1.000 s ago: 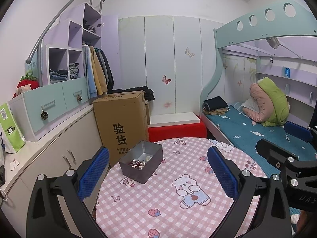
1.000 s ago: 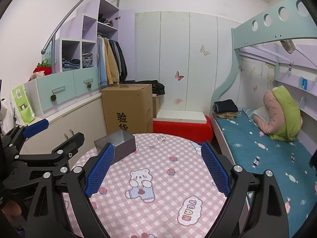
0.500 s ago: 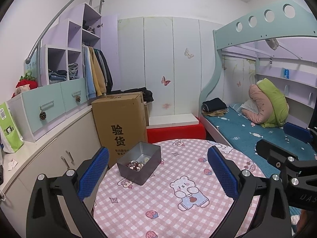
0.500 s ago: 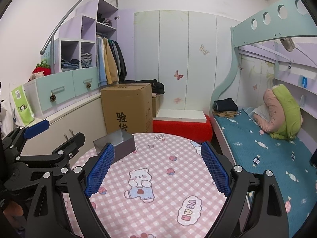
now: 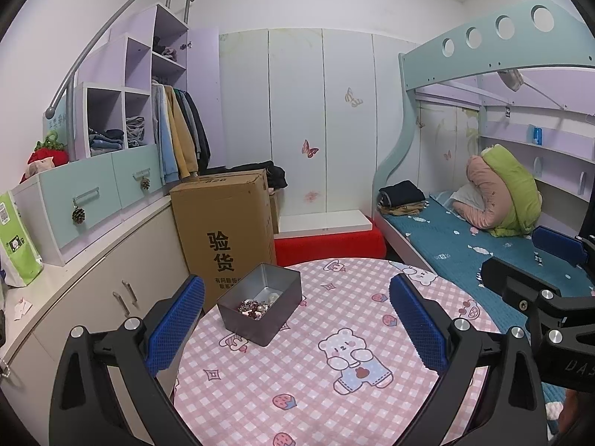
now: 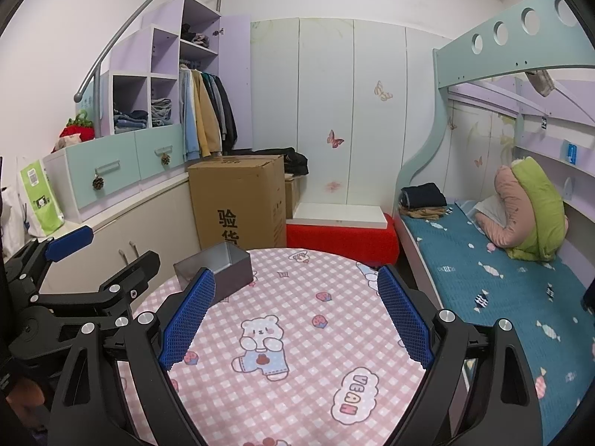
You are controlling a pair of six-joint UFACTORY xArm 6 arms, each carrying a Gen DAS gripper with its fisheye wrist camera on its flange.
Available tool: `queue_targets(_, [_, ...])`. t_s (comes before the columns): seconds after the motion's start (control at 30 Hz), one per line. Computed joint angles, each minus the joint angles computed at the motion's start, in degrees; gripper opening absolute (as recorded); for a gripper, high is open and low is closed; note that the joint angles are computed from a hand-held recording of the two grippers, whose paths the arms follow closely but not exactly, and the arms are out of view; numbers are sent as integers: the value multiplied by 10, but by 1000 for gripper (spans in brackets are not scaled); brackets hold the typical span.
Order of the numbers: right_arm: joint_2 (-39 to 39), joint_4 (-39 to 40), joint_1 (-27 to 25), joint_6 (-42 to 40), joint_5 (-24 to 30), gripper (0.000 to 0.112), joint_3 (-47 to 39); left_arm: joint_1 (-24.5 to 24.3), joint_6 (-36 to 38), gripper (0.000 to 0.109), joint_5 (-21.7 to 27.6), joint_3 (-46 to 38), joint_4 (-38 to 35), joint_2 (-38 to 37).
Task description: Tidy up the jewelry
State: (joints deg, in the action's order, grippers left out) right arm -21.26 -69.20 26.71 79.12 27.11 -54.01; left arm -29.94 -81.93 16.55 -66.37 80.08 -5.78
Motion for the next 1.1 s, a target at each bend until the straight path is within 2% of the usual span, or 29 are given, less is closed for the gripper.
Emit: queue_targets(1.1, [2,3,-11,0,-13,86,3,-2,1,97,10,0,3,0])
